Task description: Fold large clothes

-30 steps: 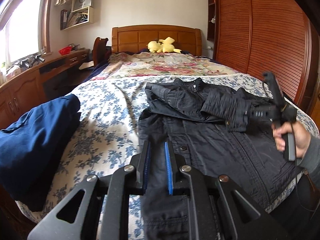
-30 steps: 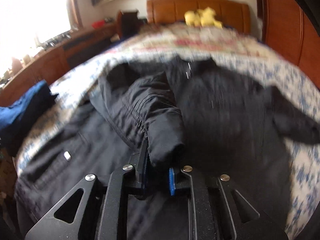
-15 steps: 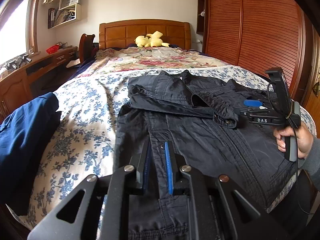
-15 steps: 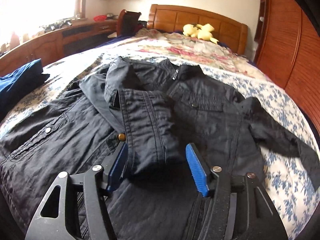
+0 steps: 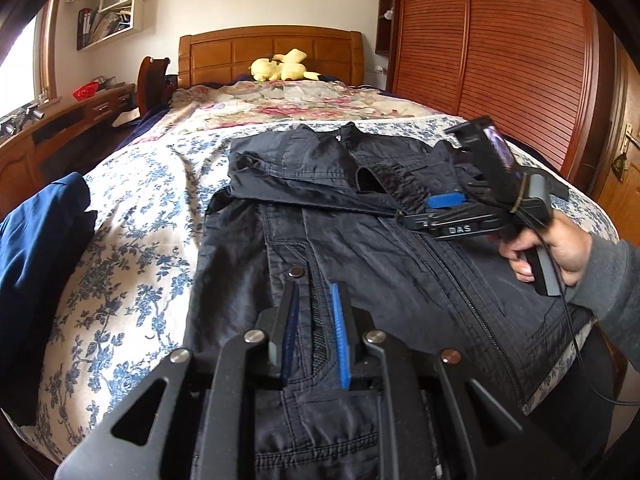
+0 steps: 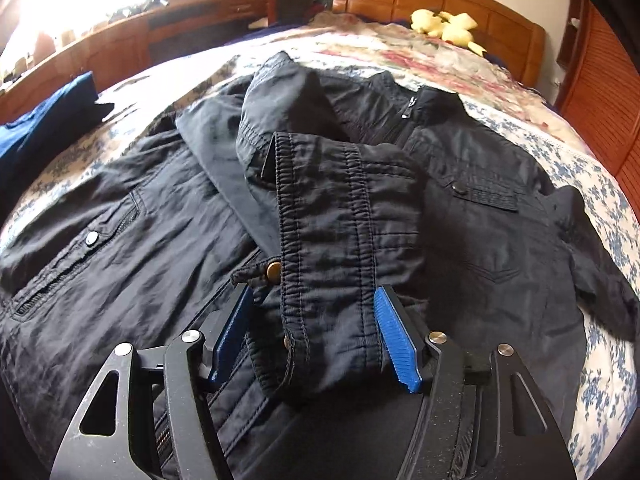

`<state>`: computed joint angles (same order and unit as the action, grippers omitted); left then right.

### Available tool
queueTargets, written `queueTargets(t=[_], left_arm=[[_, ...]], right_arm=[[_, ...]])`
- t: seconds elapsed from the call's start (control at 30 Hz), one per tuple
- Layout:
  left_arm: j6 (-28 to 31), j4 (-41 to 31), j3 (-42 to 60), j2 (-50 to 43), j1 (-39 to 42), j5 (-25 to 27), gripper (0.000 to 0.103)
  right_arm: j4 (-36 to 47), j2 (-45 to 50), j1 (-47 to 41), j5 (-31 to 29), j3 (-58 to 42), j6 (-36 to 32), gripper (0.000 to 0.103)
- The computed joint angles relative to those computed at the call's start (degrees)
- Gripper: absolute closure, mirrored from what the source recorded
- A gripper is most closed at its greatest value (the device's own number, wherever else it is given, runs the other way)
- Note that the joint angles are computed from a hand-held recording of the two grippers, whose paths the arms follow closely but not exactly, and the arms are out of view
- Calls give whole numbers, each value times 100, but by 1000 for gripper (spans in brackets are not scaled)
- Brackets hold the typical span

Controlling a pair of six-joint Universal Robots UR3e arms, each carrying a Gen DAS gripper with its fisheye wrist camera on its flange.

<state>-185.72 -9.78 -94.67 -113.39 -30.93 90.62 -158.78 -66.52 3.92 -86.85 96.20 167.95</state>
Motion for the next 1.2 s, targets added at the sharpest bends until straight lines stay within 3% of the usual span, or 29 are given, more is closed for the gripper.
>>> queueTargets(t=[0.2,0.33,0.43,0.53,0.67,0.8,1.0,1.2], left_arm=[[-36,-54,102,-19,-25,-15,65],[-42,-132,277,-75,6,3,59],[-13,-98,414,-132,50,35,47],[135,-5,620,-275,118,58,46],[108,282,916,-641,225,-42,46],[109,341,1440,-1141,196,7,46],[-51,220,2276,-1765,250,-72,46],[-214,-342,3389,-2357,355,-234,46]], right_arm=[[100,76,36,104,-80,-84,26],[143,208,203,-207,-207,-149,25],[-154,174,166,-172,-23,-98,27],[-287,102,67,-34,128,-79,37],[-410,-7,-23,-73,247,33,78],[-841,-282,-252,78,706,189,95],[-1379,-875,-580,383,1377,403,95],[-1608,-1724,-1084,977,2221,563,96]])
